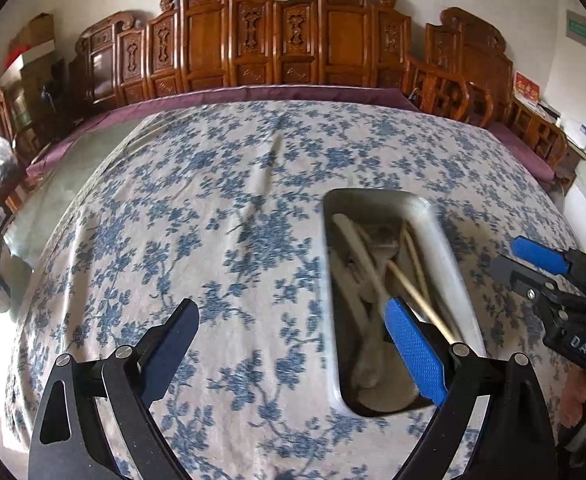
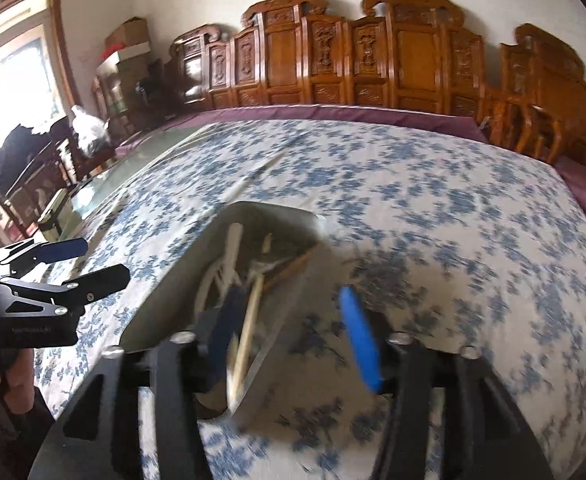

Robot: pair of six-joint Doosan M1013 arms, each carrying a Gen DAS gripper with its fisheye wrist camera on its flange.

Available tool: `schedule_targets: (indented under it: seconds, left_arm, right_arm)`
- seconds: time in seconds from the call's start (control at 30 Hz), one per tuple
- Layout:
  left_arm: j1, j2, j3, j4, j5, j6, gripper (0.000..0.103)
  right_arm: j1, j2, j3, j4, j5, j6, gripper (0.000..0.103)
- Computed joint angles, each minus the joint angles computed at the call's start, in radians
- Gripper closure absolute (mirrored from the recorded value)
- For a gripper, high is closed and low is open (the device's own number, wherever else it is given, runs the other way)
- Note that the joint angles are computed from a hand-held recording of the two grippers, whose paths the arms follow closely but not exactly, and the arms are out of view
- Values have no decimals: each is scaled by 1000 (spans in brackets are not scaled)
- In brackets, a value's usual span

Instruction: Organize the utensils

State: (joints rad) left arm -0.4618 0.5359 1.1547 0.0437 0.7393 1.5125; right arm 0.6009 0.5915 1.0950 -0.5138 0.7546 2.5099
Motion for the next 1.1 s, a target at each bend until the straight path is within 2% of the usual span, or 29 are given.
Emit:
schedule_targets:
  seconds: [0.17,0.33,0.8,1.1]
  left_arm:
    - [-21,-26,30,-6,-15,14,8]
    - [-41,-55,63,4,-17,10,8]
    - [-87,-180,181,46,-33,-30,8]
    - [-83,-251,239,-13,-47,-23,8]
  right_arm:
    - [15,-51,72,-73,23,103,14]
    - [35,-92,124,-137,51,186,4]
    - [121,-193,202,-276,204,347,3]
    - [175,-235,223,-347,265,405,3]
